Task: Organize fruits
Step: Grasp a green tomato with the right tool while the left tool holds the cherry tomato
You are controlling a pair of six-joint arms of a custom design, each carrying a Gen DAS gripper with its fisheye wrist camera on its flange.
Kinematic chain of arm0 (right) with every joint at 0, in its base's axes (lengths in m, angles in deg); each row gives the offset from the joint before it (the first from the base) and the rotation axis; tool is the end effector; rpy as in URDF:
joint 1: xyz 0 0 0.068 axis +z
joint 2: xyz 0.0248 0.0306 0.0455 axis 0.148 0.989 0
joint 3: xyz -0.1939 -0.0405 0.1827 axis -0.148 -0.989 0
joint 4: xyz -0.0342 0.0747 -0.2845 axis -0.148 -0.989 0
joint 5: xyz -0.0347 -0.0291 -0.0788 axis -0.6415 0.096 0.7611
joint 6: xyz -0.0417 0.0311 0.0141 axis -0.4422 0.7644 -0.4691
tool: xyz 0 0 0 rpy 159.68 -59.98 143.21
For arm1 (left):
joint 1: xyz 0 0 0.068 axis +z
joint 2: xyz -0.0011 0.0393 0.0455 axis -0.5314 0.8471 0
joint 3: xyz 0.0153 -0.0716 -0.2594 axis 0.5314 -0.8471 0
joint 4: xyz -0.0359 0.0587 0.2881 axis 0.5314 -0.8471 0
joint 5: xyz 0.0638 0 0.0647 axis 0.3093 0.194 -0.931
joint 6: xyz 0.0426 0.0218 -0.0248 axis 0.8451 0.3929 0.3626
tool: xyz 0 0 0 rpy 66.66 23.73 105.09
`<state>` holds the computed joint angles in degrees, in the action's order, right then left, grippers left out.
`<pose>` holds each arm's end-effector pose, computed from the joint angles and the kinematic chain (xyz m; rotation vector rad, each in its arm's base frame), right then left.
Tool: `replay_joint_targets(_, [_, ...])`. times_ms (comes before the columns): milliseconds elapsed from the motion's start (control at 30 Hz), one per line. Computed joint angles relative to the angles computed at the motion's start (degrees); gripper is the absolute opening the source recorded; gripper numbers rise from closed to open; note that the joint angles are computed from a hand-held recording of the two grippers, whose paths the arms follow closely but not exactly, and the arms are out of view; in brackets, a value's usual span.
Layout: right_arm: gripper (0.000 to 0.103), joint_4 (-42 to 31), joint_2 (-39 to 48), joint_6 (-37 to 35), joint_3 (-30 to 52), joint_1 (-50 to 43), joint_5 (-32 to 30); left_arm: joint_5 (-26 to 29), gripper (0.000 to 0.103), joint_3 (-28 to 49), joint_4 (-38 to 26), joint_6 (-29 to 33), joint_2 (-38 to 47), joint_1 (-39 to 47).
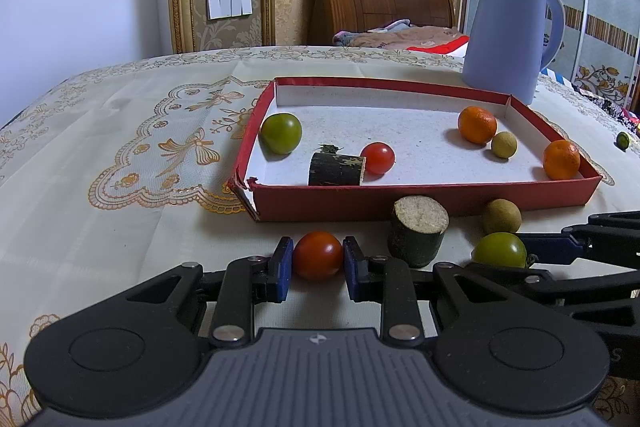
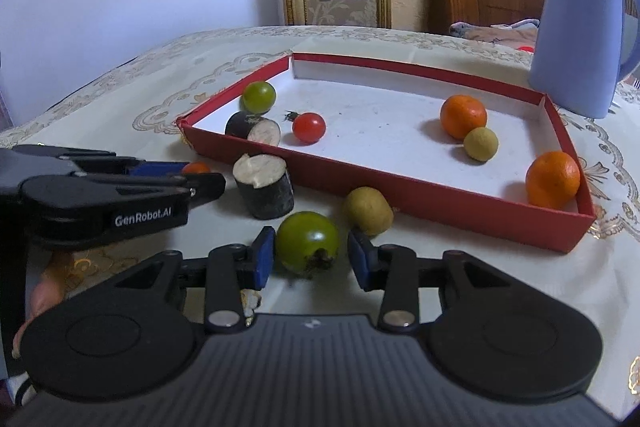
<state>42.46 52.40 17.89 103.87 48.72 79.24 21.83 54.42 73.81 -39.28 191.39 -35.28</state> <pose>0.2562 0.1895 0.0863 0.2237 2.1799 0.0083 0.3688 -0.0375 0.0817 0.7363 2.0975 -0.3867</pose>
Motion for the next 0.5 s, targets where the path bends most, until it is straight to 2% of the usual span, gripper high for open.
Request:
replay_joint_targets(67, [0.031,-0.3,0.7,-0.4,0.5,0.5,1.2,0.1,0.026,0.0,-0.1,0.0,0.0,0.0])
replay_joint_targets(500, [0.031,2.2,0.1,0.2,-1.2,0.4,0.7,1.1,0.026,0.2,-0.4,-0.6,0.0,0.4])
